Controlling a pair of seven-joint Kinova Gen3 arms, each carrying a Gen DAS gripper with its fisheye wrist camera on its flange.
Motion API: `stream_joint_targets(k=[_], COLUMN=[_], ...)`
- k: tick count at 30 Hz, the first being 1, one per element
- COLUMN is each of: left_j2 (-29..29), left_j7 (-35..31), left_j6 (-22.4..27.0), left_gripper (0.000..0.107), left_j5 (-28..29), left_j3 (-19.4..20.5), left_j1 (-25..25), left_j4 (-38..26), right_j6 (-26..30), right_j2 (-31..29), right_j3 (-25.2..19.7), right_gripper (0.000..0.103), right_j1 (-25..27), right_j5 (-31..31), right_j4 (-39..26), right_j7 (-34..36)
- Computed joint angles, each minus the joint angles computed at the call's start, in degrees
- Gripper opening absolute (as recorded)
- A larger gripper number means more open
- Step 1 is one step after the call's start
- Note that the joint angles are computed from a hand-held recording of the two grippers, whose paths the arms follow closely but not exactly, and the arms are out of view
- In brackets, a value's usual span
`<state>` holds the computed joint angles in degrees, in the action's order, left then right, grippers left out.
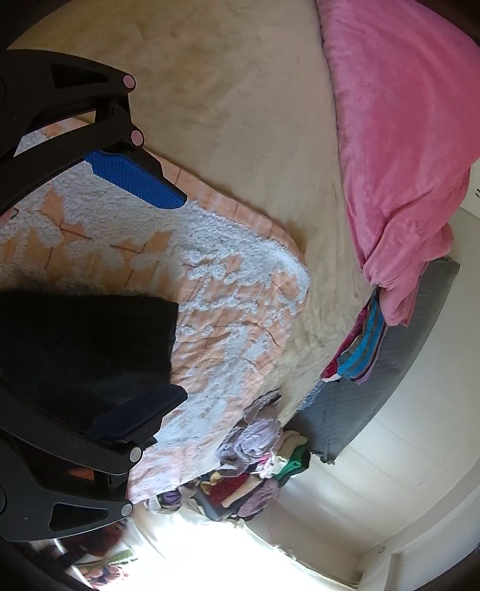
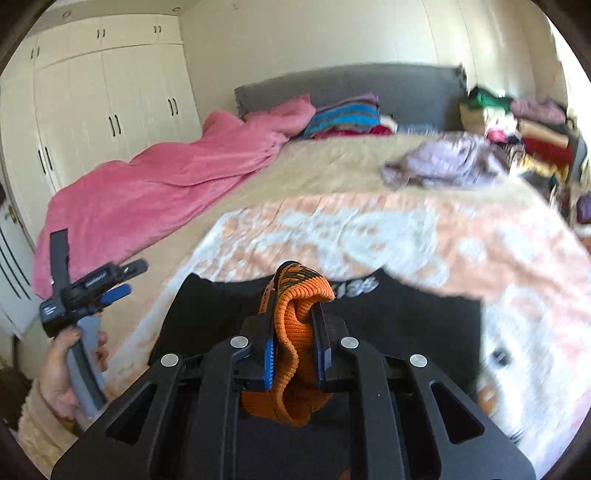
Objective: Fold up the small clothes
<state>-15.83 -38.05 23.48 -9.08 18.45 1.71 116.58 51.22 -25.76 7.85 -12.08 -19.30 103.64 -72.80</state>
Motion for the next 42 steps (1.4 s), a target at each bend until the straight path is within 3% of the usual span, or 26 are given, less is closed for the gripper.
stream_joint_targets(k=[5,10,16,20,24,30,36,38,39,42], left_j2=[0.35,2.32,5.96,8.16,9.87,12.84,13.23,13.14,13.17,13.31], left_j7=[0.05,-2.77,3.03,4.23,1.56,1.55,-3.03,-6.55,-8.51,-11.03], left_j6=[0.31,1.11,6.76,7.83,7.14,9.09,7.94,6.91,6.53,6.25], left_gripper=[0.089,0.089,0.089,0.089,0.089,0.081,0.081,0.075,0.068,0.066], left_j5=[-1.28,-1.16,-9.47,-12.56,-11.76,-14.49,-9.56,-5.54,-3.48,-0.95], left_j3=[1.16,0.41,7.00,6.75,4.18,2.82,-1.68,-3.15,-3.69,-4.03], left_j1=[0.04,3.31,3.29,7.04,11.41,17.10,20.80,21.08,21.14,21.11], left_j4=[-0.66,-2.19,-6.04,-7.35,-8.10,-10.16,-10.16,-9.84,-9.80,-9.86], right_j6=[-1.23,-1.92,-3.22,-4.26,-4.64,-4.82,-6.45,-6.54,-6.46,-5.86], right_j2=[0.31,0.40,0.69,1.05,1.25,1.98,1.50,1.35,1.26,1.11], right_j3=[-1.85,0.21,-0.02,-0.86,-2.60,-3.98,-7.11,-6.10,-5.55,-4.91], right_gripper=[0.015,0.015,0.015,0.015,0.016,0.019,0.021,0.021,0.021,0.022], right_j1=[4.31,5.13,6.22,7.02,8.36,9.54,12.91,12.51,12.17,10.83], right_j5=[5.99,6.56,7.10,8.13,10.18,12.72,17.70,17.54,17.33,16.84], right_j4=[-0.15,2.75,5.80,6.92,7.34,8.07,9.29,9.44,9.50,9.61], right_j7=[-1.44,-1.60,-2.04,-2.82,-4.49,-7.06,-12.21,-12.88,-12.91,-12.34])
